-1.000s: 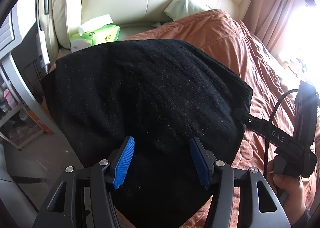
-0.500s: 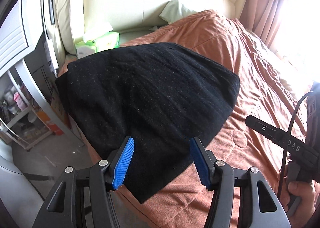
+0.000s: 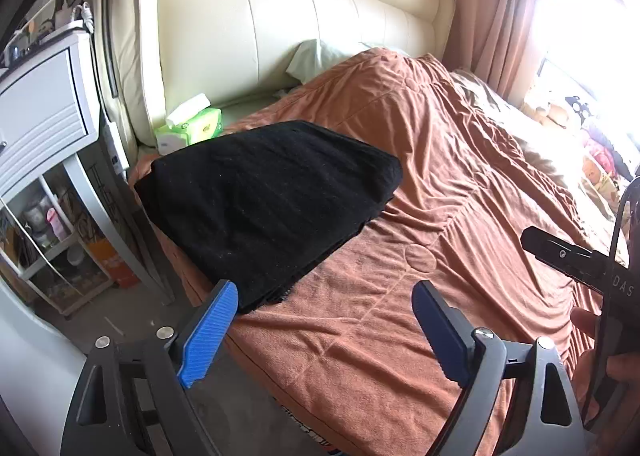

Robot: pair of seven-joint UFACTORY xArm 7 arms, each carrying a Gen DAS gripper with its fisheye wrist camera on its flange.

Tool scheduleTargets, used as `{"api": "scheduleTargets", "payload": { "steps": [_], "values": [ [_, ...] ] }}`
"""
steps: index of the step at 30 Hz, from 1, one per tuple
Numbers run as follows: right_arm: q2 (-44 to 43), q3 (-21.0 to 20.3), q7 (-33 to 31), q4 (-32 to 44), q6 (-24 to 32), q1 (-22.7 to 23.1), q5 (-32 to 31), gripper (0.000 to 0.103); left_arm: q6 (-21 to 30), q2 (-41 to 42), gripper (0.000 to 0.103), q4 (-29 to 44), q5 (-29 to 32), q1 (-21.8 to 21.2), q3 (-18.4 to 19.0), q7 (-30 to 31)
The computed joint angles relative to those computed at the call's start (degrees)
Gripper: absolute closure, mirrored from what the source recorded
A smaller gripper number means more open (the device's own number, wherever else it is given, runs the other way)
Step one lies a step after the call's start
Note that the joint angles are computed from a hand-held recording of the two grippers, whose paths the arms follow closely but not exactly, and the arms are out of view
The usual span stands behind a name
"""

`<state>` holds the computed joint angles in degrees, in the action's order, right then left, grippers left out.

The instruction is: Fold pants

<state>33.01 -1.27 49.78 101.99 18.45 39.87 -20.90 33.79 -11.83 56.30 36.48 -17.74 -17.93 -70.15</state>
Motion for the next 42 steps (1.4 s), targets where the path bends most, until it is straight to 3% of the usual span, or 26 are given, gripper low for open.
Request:
{"api": "scheduleTargets", "payload": {
  "steps": [2,4,8,14,22,30,34,35,42],
  "values": [
    [-4.82,-1.77,2.69,-6.19,-1.75,1.66,-2.22,0.023,1.4,-1.56,0.001,-0.27,1.25,-0.34,-1.26,-1.35],
    [-8.82,-3.65,6.6,-11.14,-2.93,3.63,-5.93,0.022,2.71,-3.01,0.001,-0.49,2.37,-0.71,-2.52,-1.91],
    [-15.98,-5.78,15.39,-18.24,-0.77,7.09,-15.89,0.008,5.17,-4.94,0.001,-0.44,1.59,-1.99,-4.22,-1.46],
    [-26.02,-4.99,29.57,-26.93,4.49,10.05,-31.06,0.006,6.89,-8.0,0.001,-1.25,0.39,-3.27,-6.76,-1.21],
    [-35.41,3.75,39.49,-34.3,15.64,9.33,-40.12,0.006,6.81,-13.3,0.001,-4.01,-2.64,-4.91,-9.7,0.82],
    [-40.23,14.92,47.07,-37.86,28.26,8.08,-43.85,0.006,5.55,-21.93,0.001,-9.22,-7.79,-6.17,-12.39,3.68],
    [-42.42,20.81,48.19,-39.51,34.34,7.87,-41.94,0.005,4.16,-26.5,0.001,-11.94,-10.91,-7.02,-13.36,6.16],
    [-42.84,22.22,47.56,-39.59,36.19,7.83,-40.89,0.0,4.02,-27.53,0.001,-12.51,-11.75,-7.29,-13.72,6.78],
    [-43.98,32.87,48.36,-37.75,48.55,7.1,-35.93,0.0,4.83,-34.79,0.001,-14.79,-16.29,-9.03,-17.33,10.39]
  ]
}}
